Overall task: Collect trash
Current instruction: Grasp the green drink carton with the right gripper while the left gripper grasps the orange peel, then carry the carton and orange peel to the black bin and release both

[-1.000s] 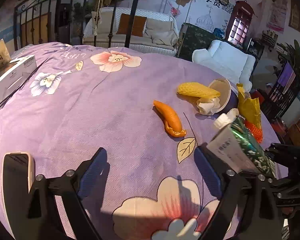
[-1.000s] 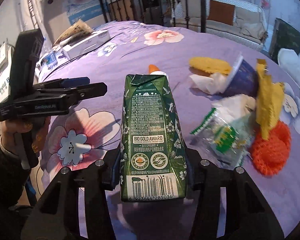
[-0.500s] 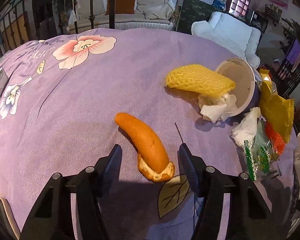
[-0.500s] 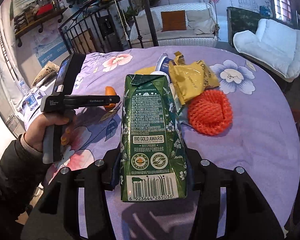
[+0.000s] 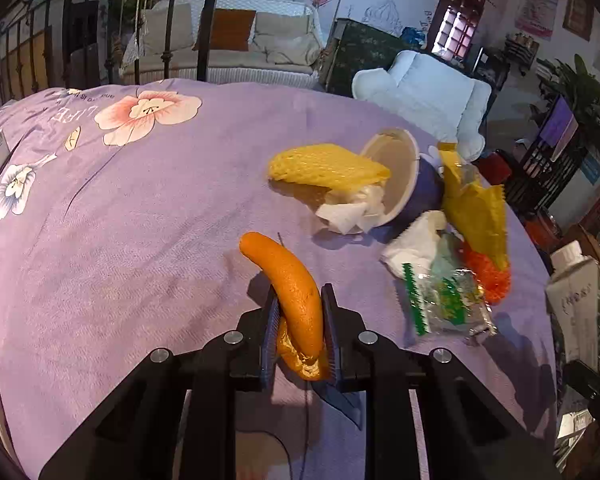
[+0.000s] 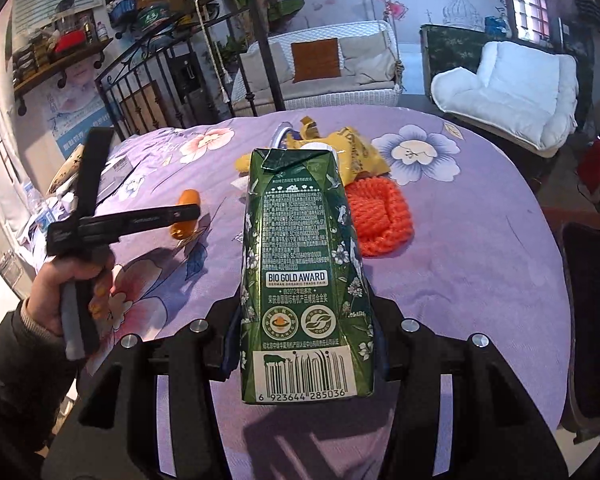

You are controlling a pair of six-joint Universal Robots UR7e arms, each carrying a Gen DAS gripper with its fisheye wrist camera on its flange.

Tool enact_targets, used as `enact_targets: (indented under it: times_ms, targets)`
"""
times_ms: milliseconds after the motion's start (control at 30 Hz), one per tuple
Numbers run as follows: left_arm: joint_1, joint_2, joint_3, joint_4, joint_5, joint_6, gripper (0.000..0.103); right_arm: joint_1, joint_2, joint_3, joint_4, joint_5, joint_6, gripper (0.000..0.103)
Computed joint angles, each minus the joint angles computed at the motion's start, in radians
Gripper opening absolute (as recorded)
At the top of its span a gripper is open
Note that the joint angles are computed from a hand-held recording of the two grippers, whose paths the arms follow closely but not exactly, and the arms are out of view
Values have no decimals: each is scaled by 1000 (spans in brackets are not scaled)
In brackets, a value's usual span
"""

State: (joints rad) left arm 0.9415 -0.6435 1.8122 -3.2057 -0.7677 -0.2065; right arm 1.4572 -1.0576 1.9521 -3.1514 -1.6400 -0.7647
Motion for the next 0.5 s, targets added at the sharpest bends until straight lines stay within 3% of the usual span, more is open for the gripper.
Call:
enact_targets:
  times_ms: [200, 500]
  targets:
    - [-59, -2, 54, -89, -24, 9, 21, -33, -35, 32, -18, 22, 14, 50]
    - [-116, 56, 26, -101, -88, 44, 21, -84, -88, 64, -82, 49, 46, 50]
